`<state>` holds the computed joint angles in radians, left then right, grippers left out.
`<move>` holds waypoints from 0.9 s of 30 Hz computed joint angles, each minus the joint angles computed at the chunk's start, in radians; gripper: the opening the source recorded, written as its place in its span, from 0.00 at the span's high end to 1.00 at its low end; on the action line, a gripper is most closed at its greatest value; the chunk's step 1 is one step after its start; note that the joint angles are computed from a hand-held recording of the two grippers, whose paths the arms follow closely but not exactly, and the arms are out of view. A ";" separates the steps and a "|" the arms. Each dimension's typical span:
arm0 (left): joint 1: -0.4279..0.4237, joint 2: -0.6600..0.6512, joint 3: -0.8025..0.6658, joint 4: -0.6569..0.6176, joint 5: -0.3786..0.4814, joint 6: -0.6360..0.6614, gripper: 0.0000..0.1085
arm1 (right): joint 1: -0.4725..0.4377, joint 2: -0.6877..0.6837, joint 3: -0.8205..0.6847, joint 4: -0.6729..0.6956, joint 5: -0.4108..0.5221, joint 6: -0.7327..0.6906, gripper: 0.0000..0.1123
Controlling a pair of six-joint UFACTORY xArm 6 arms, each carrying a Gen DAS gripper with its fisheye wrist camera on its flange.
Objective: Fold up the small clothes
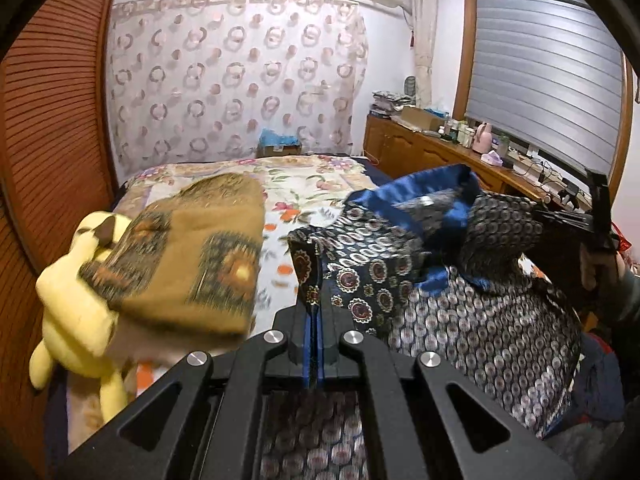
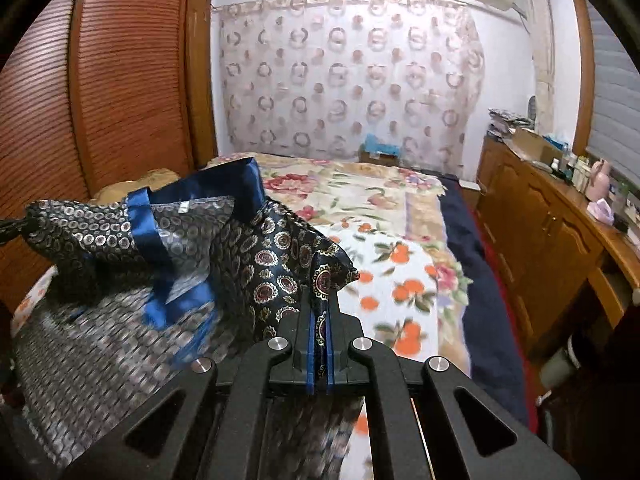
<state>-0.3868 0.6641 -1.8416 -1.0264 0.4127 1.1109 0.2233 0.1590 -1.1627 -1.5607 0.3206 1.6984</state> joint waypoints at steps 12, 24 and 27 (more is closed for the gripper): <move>0.037 -0.232 0.381 -0.183 -0.080 0.151 0.97 | 0.140 -0.312 0.373 0.105 0.097 0.038 0.97; 0.046 -0.216 0.410 -0.035 -0.104 0.025 0.90 | 0.134 -0.352 0.427 0.372 0.067 -0.233 0.96; 0.045 -0.220 0.403 -0.053 -0.131 0.046 0.62 | 0.143 -0.363 0.405 0.368 0.104 -0.247 0.88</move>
